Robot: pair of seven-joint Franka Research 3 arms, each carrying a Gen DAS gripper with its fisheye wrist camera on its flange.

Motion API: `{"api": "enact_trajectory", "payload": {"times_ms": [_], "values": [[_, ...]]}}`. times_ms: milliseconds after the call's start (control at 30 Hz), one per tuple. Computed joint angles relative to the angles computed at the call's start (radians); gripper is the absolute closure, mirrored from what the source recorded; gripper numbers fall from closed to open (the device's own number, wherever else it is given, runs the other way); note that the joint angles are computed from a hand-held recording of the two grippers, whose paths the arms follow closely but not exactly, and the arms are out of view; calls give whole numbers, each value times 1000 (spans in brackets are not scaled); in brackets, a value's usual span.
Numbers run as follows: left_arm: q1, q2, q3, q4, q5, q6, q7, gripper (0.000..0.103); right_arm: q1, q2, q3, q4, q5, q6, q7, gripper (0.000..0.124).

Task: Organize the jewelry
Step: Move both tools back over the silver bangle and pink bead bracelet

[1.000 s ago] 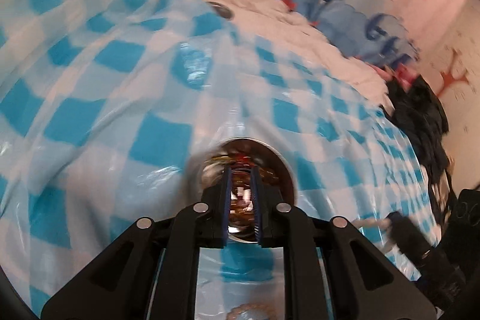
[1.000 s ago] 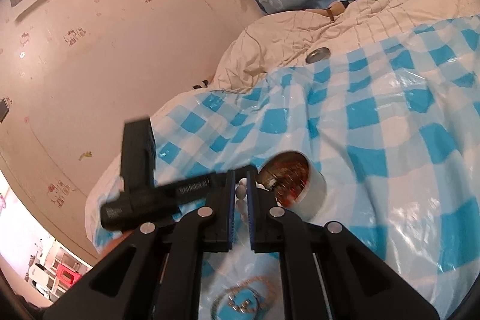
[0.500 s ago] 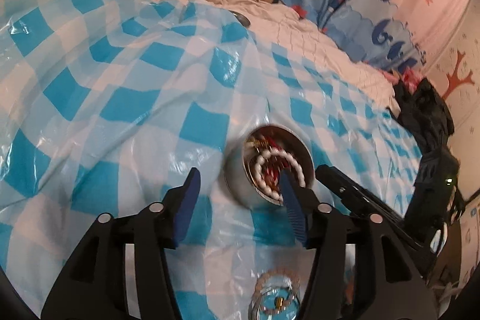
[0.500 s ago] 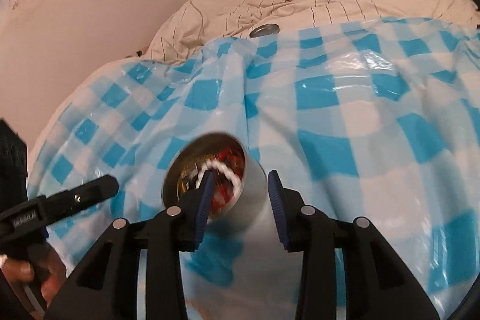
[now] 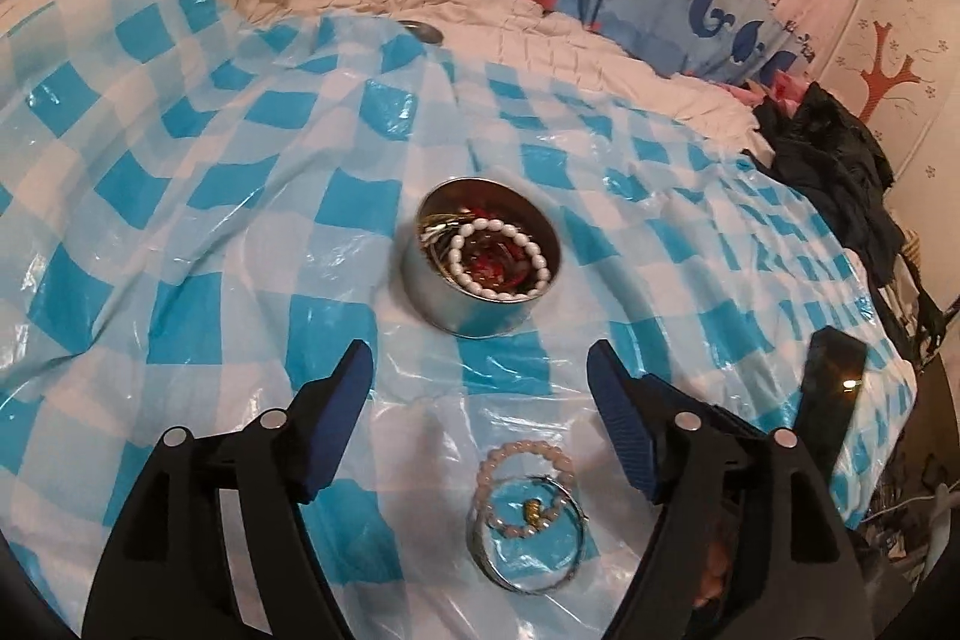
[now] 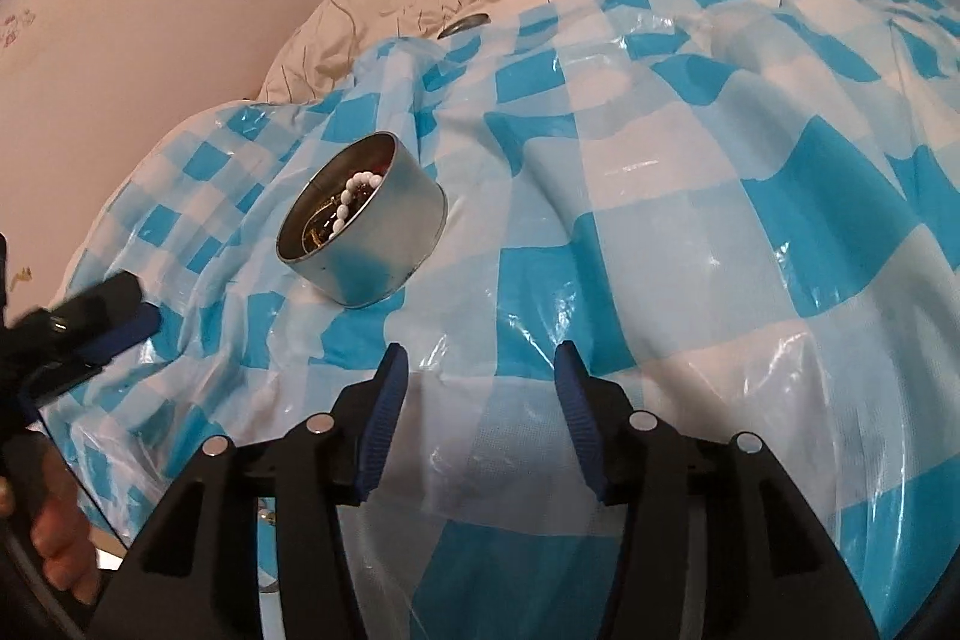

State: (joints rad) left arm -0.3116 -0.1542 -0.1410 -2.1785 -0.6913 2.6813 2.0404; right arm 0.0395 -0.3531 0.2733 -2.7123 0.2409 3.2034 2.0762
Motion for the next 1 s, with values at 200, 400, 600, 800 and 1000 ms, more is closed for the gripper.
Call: {"api": "enact_trajectory", "payload": {"times_ms": [200,400,600,800,1000], "values": [[-11,-23,6,-5,-18,-15,33,29,41,9,-36,-9,16,33,-25,68],[-23,-41,10,-14,-14,-1,42,24,106,19,-92,-5,52,43,-76,61],[-29,-42,11,-15,5,-4,36,22,161,25,-138,-6,89,61,-111,59],[-33,-42,12,-15,13,-5,31,20,208,29,-178,-7,124,73,-145,58],[-35,-57,5,-34,64,3,24,17,223,30,-188,-6,145,75,-163,57]]}}
